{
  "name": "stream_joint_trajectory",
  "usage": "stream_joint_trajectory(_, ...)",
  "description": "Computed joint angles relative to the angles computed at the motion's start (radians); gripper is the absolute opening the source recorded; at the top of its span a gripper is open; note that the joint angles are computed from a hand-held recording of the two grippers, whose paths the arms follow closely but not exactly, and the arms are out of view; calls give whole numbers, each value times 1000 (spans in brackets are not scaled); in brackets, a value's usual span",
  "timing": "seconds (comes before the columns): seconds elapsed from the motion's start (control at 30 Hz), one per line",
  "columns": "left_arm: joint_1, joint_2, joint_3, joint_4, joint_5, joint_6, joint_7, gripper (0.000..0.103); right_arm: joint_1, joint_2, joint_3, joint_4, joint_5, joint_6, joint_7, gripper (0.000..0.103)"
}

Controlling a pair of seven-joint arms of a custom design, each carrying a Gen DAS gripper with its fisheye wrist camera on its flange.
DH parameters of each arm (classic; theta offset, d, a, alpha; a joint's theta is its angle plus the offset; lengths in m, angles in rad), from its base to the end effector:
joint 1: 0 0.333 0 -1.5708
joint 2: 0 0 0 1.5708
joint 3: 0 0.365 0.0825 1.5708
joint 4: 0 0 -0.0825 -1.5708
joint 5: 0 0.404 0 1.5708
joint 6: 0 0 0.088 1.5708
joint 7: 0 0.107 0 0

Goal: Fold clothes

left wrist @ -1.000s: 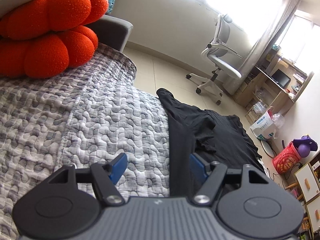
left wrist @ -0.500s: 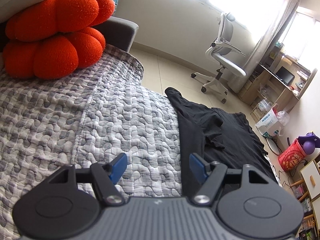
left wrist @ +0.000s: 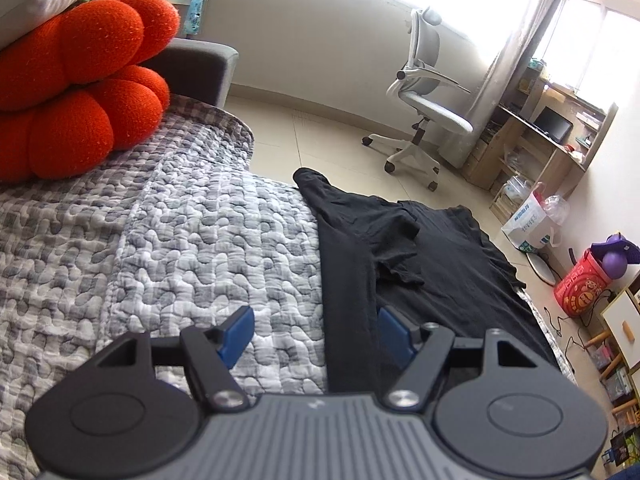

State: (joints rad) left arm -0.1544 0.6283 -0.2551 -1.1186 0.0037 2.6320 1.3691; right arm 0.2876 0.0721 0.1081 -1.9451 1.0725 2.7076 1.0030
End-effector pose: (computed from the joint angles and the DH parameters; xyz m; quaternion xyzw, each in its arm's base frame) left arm 0.7884 -0.2560 0.6005 -0.6058 0.6635 -0.4119 0.1521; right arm 0.6000 0.2154 0.5483 -0.6614 0.5894 0.0115 0.4637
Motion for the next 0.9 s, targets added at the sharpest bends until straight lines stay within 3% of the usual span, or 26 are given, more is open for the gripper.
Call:
stream_joint_trajectory(0.07, -15, 18, 9, 32, 14, -26, -8, 70, 3, 9, 0, 2, -34, -10, 6, 3)
stream_joint_trajectory(0.1, -20, 25, 12, 44, 18, -37, -12, 70, 6, 15, 3, 5, -52, -14, 6, 15)
stream_joint_trajectory(0.27, -25, 25, 13, 44, 29, -41, -3, 70, 23, 33, 22, -12, -74, 43, -12, 16)
stream_joint_trajectory(0.33, -23, 23, 14, 39, 28, -40, -5, 70, 26, 33, 29, -17, -65, 66, -35, 22)
stream_joint_trajectory(0.4, -22, 24, 15, 41, 26, -46, -12, 70, 32, 36, 39, -18, -37, 104, -85, 65)
stream_joint_trajectory(0.43, -21, 24, 14, 40, 25, -48, -12, 70, 31, 42, 44, -12, -13, 112, -124, 67)
stream_joint_trajectory(0.53, -23, 24, 13, 39, 30, -50, -3, 70, 33, 67, 46, 9, -21, 107, -175, 62)
stream_joint_trajectory(0.6, -25, 24, 13, 39, 34, -52, 4, 70, 41, 81, 38, 10, -104, 110, -132, 19)
stream_joint_trajectory(0.67, -27, 25, 12, 41, 33, -52, 5, 70, 45, 86, 35, -1, -161, 125, -88, 2)
stream_joint_trajectory(0.8, -33, 32, 13, 53, 35, -57, 6, 70, 12, 43, 50, -33, -78, 126, -130, 1)
stream_joint_trajectory(0.9, -43, 46, 14, 78, 40, -69, 8, 70, -4, -4, 28, -48, -11, 88, -141, 1)
